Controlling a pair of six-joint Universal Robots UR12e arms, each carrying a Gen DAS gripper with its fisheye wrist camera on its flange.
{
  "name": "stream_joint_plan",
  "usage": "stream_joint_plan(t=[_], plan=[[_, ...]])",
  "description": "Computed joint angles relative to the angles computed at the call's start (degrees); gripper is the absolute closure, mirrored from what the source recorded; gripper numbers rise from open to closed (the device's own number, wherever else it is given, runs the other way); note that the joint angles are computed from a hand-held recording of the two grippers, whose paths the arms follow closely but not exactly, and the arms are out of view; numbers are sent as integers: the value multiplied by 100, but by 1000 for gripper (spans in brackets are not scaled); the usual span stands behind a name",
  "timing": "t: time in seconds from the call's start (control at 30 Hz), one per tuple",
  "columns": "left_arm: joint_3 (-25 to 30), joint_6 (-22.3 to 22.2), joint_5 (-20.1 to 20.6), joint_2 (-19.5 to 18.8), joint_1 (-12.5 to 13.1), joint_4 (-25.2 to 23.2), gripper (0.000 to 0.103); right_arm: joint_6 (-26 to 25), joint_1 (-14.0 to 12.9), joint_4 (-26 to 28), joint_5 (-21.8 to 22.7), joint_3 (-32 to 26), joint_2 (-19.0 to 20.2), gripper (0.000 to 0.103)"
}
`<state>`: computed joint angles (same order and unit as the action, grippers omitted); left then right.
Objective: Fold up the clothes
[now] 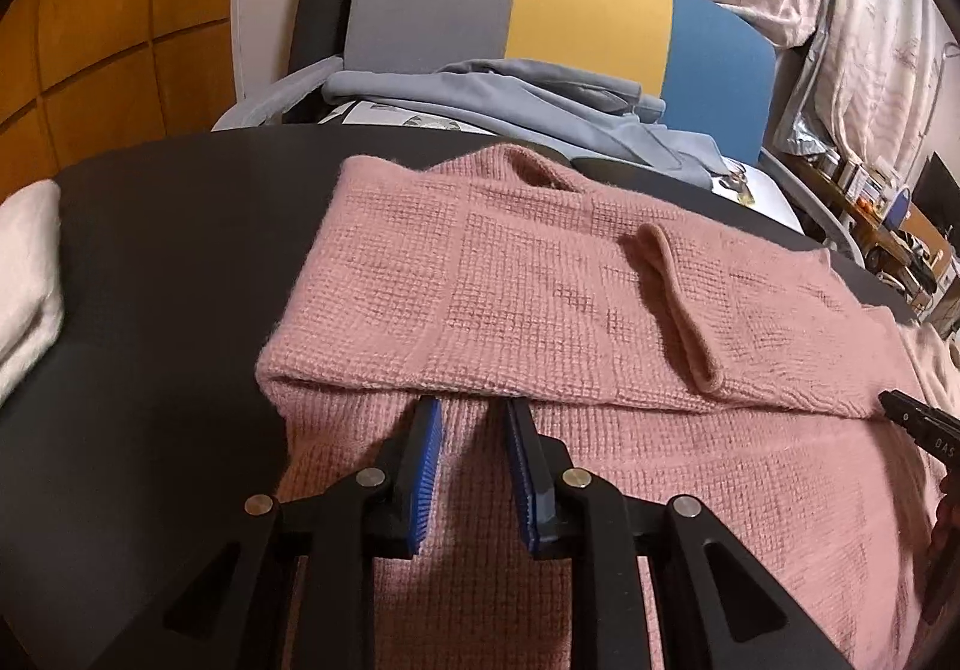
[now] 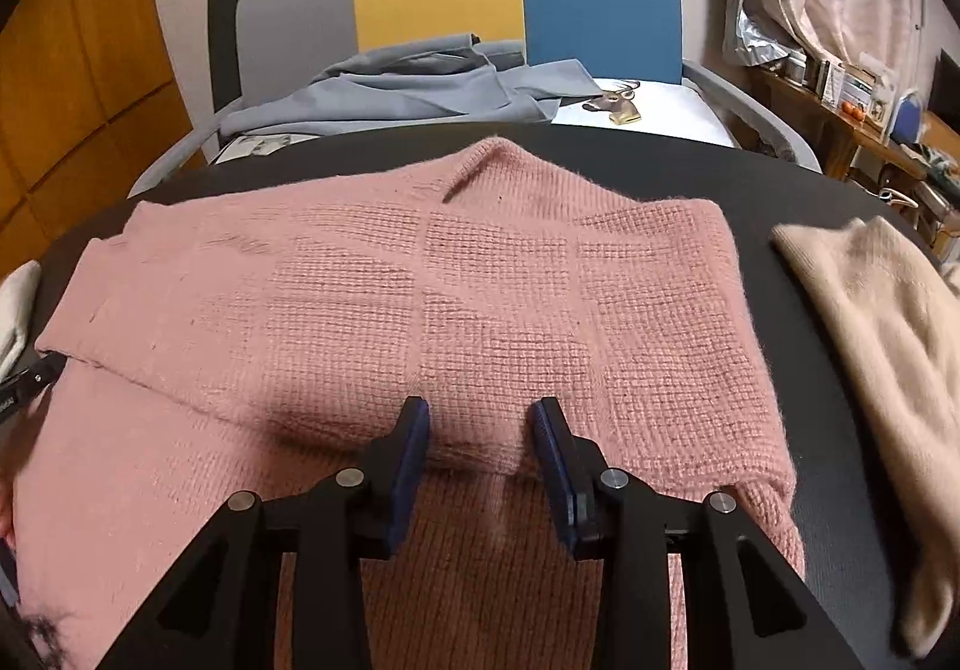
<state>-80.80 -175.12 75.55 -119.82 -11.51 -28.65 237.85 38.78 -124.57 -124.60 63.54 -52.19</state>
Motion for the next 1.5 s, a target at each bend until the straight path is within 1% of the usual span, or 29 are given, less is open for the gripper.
stream_joint_plan(t=[0.13,0.27,0.43,0.5,0.53,0.57,0.6,0.63,0.67,0.7,0.77,0.83,0.9,0.93,0.97,1.07,1.13,1.2,1.23,1.3,1.37,1.4,1.5], plan=[[564,-59,85,-337,-83,-256,81,-238,-173,25,50,-238,146,65],[885,-85,97,-544,-99,-379,81,-443,-313,15,73,-430,275,64],[1147,-105,77,-675,-116,-586,81,-527,-376,74,69,-581,363,63],[1167,-77,-128,-632,-59,-785,81,-524,-397,10,160,-551,334,63],[1150,-80,-202,-595,-24,-857,81,-486,-412,-150,295,-438,251,62],[1054,-122,-303,-516,27,-826,81,-378,-395,-307,333,-308,160,61],[866,-184,-510,-390,113,-687,81,-269,-377,-462,369,-183,70,61],[755,-199,-635,-314,168,-610,81,-159,-359,-616,402,-61,-17,60],[593,-187,-762,-201,239,-528,81,-102,-314,-864,425,110,-133,59],[423,-131,-875,-76,314,-500,81,-83,-268,-946,425,206,-212,59],[172,32,-1067,121,444,-612,81,-82,-150,-1008,396,401,-380,57],[-72,251,-1163,330,558,-879,81,9,-40,-1024,385,584,-530,56],[-337,442,-1293,531,675,-1055,81,173,77,-1086,371,817,-700,55],[-469,535,-1358,632,736,-1146,80,272,132,-1104,358,925,-780,53],[-645,554,-1451,751,810,-1198,77,430,199,-1091,326,1041,-867,50],[-978,461,-1641,971,958,-1400,74,889,355,-1134,276,1380,-1093,48],[-1210,306,-1865,1103,1077,-1489,72,1226,448,-1189,217,1596,-1221,48],[-1470,141,-2110,1219,1189,-1393,71,1661,541,-1222,178,1819,-1350,48],[-1631,65,-2228,1283,1232,-1194,70,1831,576,-1247,172,1906,-1394,48],[-1804,-3,-2331,1366,1272,-1008,68,2161,645,-1270,179,2077,-1481,48],[-1973,-73,-2436,1447,1312,-826,67,2380,704,-1255,193,2173,-1522,48],[-2038,-89,-2507,1483,1322,-791,66,2478,734,-1274,205,2226,-1541,48],[-2129,87,-2746,1543,1332,-909,62,2631,803,-1710,331,2429,-1561,48]])
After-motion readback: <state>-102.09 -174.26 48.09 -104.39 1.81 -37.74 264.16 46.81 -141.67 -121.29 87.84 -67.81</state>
